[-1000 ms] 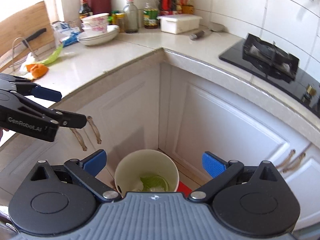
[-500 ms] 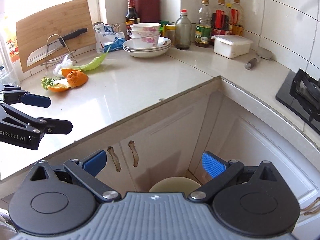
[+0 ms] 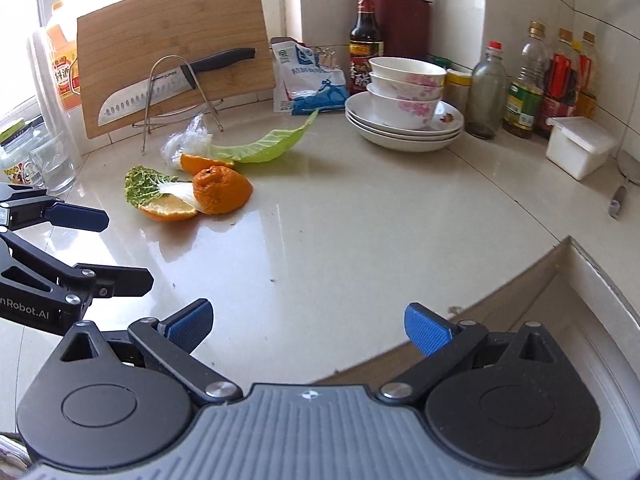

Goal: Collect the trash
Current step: 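Move both tools back toward the counter scraps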

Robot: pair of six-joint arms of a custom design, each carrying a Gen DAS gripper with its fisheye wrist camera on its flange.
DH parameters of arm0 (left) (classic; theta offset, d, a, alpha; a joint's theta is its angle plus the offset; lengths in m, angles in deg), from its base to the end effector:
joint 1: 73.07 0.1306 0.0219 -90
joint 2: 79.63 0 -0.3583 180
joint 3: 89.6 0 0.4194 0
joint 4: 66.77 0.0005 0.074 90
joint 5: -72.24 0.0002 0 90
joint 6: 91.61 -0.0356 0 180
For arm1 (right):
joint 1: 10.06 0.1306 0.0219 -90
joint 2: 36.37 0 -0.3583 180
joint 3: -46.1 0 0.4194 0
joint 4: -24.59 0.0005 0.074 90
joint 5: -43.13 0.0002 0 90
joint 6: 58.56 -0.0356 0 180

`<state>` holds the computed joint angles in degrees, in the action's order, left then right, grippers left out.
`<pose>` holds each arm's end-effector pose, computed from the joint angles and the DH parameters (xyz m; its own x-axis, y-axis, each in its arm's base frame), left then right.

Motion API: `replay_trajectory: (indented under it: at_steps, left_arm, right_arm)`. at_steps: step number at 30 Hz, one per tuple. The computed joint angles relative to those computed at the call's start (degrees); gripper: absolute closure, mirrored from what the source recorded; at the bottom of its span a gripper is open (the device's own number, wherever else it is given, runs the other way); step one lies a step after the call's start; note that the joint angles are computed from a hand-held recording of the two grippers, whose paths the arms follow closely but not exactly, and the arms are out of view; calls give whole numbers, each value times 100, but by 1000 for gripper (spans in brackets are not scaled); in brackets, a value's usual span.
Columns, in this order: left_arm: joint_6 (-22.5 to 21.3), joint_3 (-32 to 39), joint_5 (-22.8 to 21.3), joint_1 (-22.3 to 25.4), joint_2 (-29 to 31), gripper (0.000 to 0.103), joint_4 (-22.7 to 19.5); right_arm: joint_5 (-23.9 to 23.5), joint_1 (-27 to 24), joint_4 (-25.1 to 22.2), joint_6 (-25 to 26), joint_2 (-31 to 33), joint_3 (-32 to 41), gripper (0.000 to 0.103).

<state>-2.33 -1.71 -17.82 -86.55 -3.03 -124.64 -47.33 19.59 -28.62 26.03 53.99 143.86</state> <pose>0.4135 -0.0996 0.4815 -0.7033 0.1815 -0.6873 0.2413 0.9704 0.0094 0.4488 0.2552 0.4642 -0.6675 -0.2715 -0.6934 -0.4386 0.8959 0.0714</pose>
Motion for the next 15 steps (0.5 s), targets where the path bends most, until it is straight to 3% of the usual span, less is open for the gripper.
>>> replay_trajectory:
  at_steps: [15]
  left_arm:
    - [-171,28,245,648,196,15,241]
  right_arm:
    - [-682,145,-328,236,1827,2030,0]
